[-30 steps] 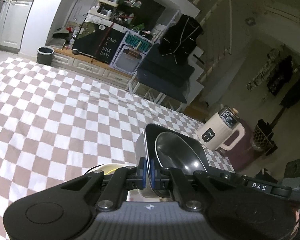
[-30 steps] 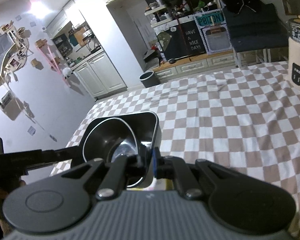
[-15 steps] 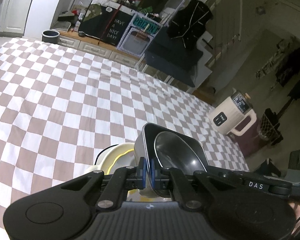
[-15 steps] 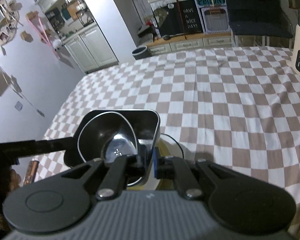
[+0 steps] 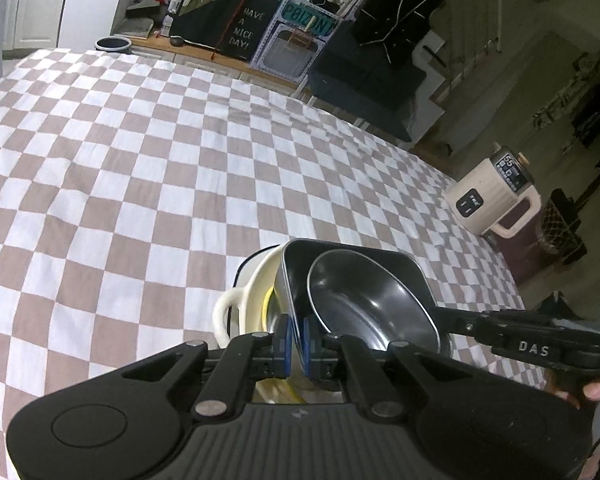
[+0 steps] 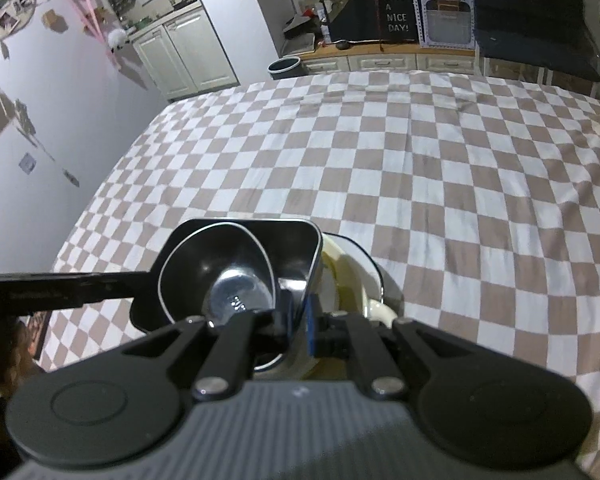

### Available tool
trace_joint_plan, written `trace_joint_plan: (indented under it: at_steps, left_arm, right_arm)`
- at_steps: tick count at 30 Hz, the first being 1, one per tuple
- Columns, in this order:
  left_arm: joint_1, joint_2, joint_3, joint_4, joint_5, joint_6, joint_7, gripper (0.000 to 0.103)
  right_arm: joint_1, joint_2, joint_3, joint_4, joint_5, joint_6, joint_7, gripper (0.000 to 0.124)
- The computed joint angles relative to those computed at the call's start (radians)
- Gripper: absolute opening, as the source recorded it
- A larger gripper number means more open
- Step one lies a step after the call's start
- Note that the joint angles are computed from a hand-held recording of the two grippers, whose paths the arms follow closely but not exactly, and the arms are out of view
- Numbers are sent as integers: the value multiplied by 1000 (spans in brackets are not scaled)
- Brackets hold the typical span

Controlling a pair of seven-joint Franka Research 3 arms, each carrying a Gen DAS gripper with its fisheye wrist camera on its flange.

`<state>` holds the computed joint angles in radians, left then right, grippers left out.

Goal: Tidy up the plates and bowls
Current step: 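Lower the tray onto the lemon bowl in the stacked bowls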

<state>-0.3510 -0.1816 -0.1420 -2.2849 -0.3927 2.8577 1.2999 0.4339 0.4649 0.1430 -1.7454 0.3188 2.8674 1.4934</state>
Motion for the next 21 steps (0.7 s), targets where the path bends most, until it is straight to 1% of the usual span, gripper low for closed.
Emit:
trace_joint_plan:
  at_steps: [2, 7, 17, 21]
  left_arm:
    - [-7, -1, 6, -2, -19, 2, 20, 5]
    - [-10, 2, 8, 2, -37, -6, 44, 6]
    - [1, 21, -5, 21, -39, -26, 58, 6]
    - [11, 28, -14, 25, -22, -29, 49, 6]
  right_arm:
    - [14, -1, -14, 0, -15, -6, 16, 9]
    - [14, -11, -16, -10, -27, -19, 21, 9]
    - [25, 1, -41, 11, -78, -61, 45, 9]
    - [21, 3, -38, 13, -82, -63, 43, 9]
